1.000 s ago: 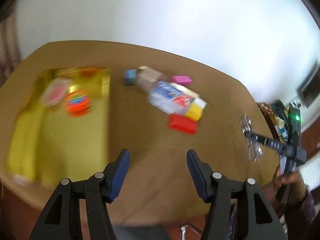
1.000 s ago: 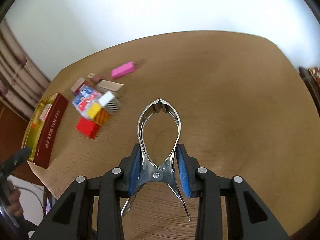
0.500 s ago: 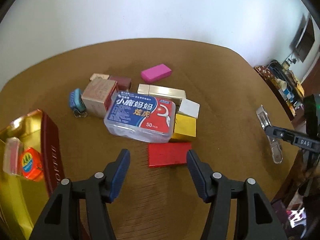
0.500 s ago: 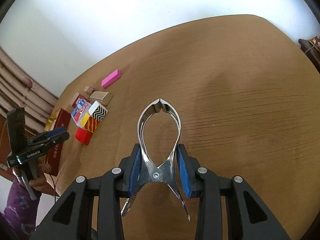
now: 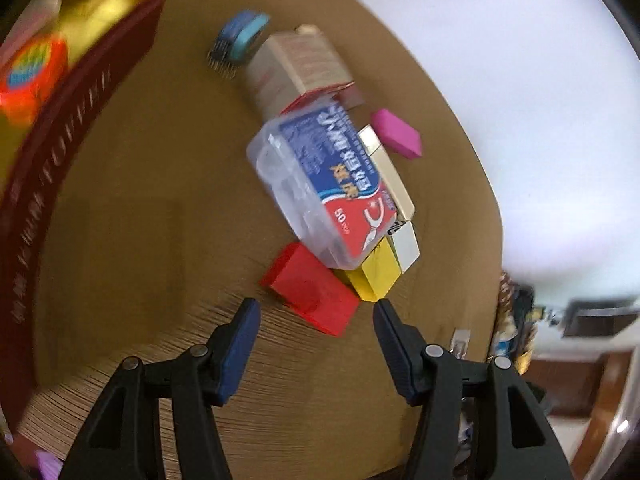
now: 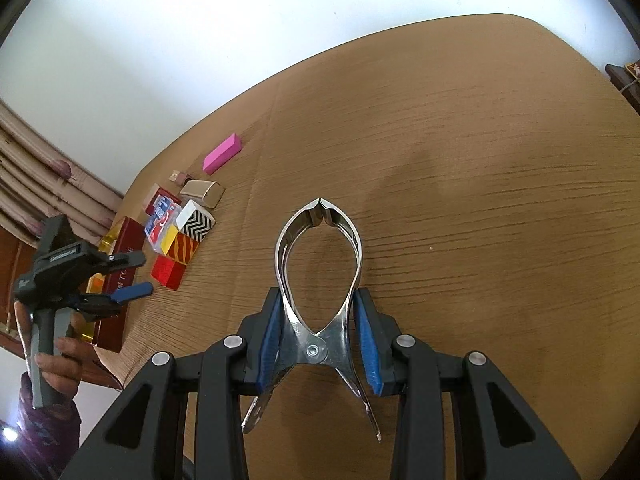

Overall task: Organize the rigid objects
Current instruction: 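Grasp the red block with the left tool and lift it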

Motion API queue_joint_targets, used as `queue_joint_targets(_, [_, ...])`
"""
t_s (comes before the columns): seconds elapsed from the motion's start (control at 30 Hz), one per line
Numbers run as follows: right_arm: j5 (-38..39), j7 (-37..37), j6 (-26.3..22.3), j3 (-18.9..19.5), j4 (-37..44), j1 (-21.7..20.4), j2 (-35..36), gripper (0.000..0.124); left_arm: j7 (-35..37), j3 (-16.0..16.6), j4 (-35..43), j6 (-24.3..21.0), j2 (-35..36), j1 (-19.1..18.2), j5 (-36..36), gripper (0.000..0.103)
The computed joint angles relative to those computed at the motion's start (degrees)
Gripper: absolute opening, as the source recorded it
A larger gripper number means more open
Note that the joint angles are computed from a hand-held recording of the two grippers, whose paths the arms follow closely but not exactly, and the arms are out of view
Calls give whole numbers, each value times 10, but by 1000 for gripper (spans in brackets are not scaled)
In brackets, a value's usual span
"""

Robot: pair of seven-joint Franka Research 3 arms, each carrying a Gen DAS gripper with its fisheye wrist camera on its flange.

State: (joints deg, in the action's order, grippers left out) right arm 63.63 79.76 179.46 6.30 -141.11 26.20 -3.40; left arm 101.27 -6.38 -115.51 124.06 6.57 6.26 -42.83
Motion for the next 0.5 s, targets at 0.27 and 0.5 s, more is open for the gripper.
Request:
queue_joint_targets(0.27, [107,-111,-18,-9,9,2,-5,34,-132,-2,8,26,7,-11,43,60])
queue_joint_targets(0.5, [167,-169,-37,-5,15,-11,-7,35,-265,-10,75,-22,45,-26,151,63])
